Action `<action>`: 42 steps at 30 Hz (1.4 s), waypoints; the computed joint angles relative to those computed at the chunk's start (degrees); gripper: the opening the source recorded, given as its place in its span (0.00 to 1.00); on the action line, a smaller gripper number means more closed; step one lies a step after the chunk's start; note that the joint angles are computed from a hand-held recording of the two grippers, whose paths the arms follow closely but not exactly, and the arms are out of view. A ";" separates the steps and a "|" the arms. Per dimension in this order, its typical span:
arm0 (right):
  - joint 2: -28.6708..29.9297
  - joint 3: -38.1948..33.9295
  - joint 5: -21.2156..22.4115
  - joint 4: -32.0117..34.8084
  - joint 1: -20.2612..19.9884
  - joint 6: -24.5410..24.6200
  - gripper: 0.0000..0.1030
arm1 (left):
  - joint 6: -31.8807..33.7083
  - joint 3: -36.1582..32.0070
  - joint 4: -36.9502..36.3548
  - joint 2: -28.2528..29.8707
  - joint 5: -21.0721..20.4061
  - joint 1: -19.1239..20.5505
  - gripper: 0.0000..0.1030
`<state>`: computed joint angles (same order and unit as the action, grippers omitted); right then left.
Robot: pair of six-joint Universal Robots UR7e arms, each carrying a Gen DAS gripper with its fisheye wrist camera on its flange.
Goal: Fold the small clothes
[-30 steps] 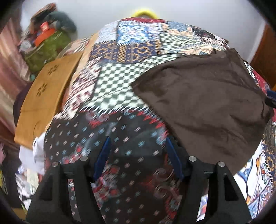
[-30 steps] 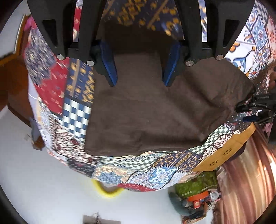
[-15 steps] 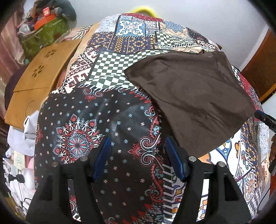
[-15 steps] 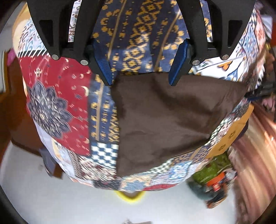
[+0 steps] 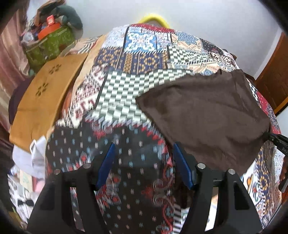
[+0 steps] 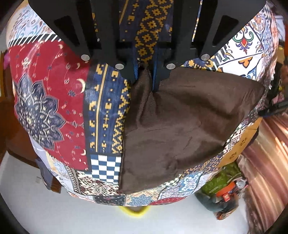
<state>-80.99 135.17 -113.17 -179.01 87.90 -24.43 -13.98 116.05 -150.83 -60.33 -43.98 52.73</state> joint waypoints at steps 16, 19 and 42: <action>2.14 -11.43 -5.05 7.21 -1.36 -5.79 0.10 | 18.11 -23.55 1.58 18.63 -10.01 6.05 0.79; 3.26 -13.35 -5.02 7.92 -2.02 -6.31 0.10 | 18.62 -27.75 4.46 21.69 -12.41 7.20 0.79; -1.22 -7.20 -4.39 6.15 3.00 -5.07 0.41 | 4.35 -17.78 11.05 13.69 -14.46 4.33 0.11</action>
